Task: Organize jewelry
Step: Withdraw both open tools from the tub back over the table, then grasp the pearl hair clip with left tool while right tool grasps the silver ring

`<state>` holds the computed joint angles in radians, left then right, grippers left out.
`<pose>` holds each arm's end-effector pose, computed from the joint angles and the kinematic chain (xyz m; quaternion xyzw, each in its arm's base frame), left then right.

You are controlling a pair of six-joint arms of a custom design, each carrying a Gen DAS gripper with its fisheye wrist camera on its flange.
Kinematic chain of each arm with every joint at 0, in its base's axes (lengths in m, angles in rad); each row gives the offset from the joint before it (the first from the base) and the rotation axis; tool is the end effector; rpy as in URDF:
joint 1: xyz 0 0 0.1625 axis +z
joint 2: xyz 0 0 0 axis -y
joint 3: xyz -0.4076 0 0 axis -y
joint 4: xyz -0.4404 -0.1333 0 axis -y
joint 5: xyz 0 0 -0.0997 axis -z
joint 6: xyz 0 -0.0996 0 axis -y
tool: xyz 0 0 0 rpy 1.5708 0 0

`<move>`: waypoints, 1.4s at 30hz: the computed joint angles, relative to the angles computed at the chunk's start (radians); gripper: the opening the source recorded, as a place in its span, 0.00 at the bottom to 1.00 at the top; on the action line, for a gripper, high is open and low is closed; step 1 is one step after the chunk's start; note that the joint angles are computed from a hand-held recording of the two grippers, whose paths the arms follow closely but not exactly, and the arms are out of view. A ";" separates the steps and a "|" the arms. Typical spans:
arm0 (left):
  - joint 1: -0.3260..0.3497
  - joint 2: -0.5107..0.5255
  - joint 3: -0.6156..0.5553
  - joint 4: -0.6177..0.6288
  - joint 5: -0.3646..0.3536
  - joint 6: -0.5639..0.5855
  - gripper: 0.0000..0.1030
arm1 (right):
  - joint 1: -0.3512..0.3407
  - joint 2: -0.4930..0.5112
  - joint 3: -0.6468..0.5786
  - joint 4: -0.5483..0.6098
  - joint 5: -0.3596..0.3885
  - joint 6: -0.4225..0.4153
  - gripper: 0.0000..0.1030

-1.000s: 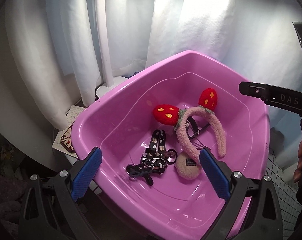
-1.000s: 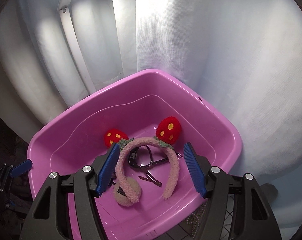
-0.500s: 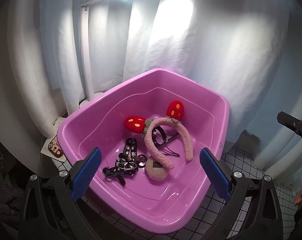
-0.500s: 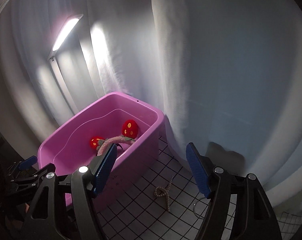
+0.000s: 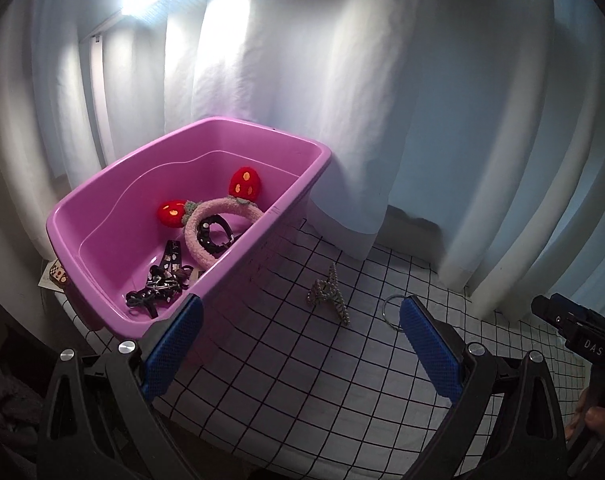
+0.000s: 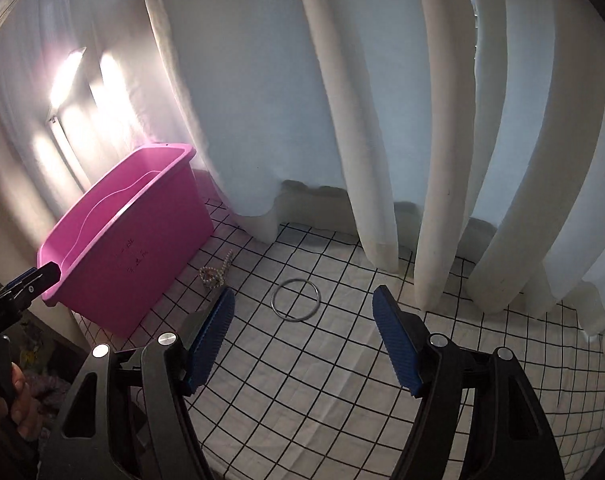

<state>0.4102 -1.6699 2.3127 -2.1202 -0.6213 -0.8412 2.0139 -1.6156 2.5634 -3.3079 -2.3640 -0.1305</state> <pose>-0.2869 -0.3584 0.2371 0.1623 0.8737 -0.3621 0.2813 0.2100 -0.2972 0.2336 0.0984 -0.8587 0.4058 0.2970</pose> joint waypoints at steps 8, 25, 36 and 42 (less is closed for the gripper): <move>-0.011 0.106 0.023 0.048 -0.094 -0.113 0.94 | -0.131 -0.051 0.117 -0.074 0.132 -0.092 0.66; 0.200 0.434 -0.035 -0.318 -0.027 0.055 0.94 | -0.351 0.323 0.004 -0.337 0.313 -0.225 0.66; 0.307 0.593 -0.129 -0.511 0.016 0.246 0.94 | -0.405 0.470 -0.139 -0.361 0.329 -0.325 0.66; 0.335 0.616 -0.145 -0.534 0.022 0.271 0.94 | -0.416 0.501 -0.167 -0.343 0.329 -0.348 0.66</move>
